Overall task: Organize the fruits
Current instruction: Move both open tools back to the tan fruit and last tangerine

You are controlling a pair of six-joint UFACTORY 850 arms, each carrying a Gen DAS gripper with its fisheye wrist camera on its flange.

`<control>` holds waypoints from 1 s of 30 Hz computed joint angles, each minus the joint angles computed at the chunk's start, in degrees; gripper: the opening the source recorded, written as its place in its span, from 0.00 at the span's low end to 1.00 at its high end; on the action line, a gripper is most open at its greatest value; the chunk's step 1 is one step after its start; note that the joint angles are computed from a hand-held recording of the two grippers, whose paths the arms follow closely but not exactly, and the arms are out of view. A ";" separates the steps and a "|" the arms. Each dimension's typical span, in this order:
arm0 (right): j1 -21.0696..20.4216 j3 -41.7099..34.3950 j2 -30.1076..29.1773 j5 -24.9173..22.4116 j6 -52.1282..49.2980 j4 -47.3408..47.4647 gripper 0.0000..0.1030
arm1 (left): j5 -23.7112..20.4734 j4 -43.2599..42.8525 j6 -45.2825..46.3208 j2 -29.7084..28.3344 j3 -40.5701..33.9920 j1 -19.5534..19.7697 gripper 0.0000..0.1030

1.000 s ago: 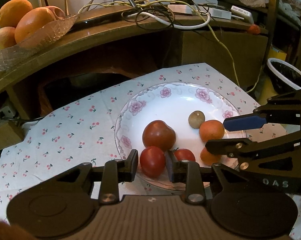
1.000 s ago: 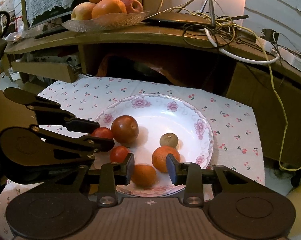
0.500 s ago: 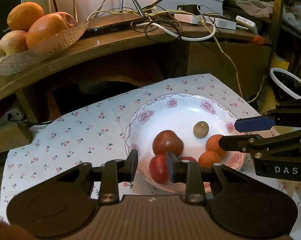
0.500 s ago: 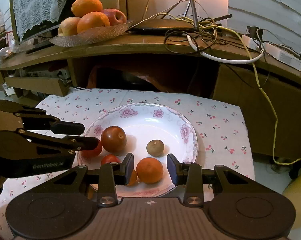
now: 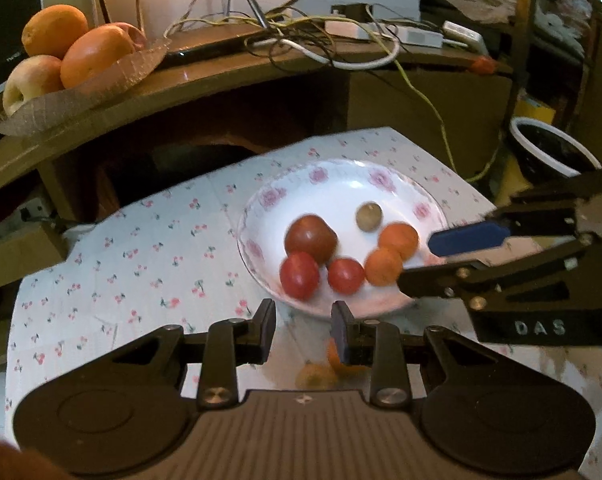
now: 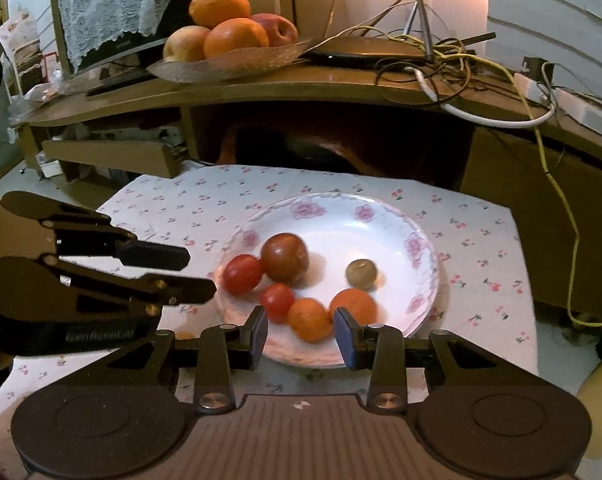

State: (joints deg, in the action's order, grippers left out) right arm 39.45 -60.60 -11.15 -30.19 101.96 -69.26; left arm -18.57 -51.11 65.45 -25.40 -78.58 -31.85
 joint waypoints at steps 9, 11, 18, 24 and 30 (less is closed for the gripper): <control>0.57 -0.53 -0.89 2.10 -3.31 3.70 0.36 | -1.83 4.16 -1.25 -0.50 1.57 0.47 0.40; 0.51 -0.74 -1.13 2.70 -4.21 4.39 0.36 | -2.59 3.31 0.11 -0.61 1.52 0.49 0.40; 0.43 -0.62 -1.02 3.68 -4.43 5.33 0.36 | -2.79 5.26 -0.54 -1.14 1.70 0.01 0.40; 0.39 -0.36 -0.68 4.45 -4.91 6.03 0.37 | -3.00 5.79 -1.09 -1.76 1.62 0.04 0.39; 0.37 -0.53 -0.96 5.51 -5.91 7.31 0.37 | -3.15 3.48 0.32 -1.51 1.92 0.83 0.34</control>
State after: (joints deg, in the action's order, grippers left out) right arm 39.82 -61.13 -12.11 -24.69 96.05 -61.95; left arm -21.72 -47.64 65.77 -26.91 -76.66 -31.03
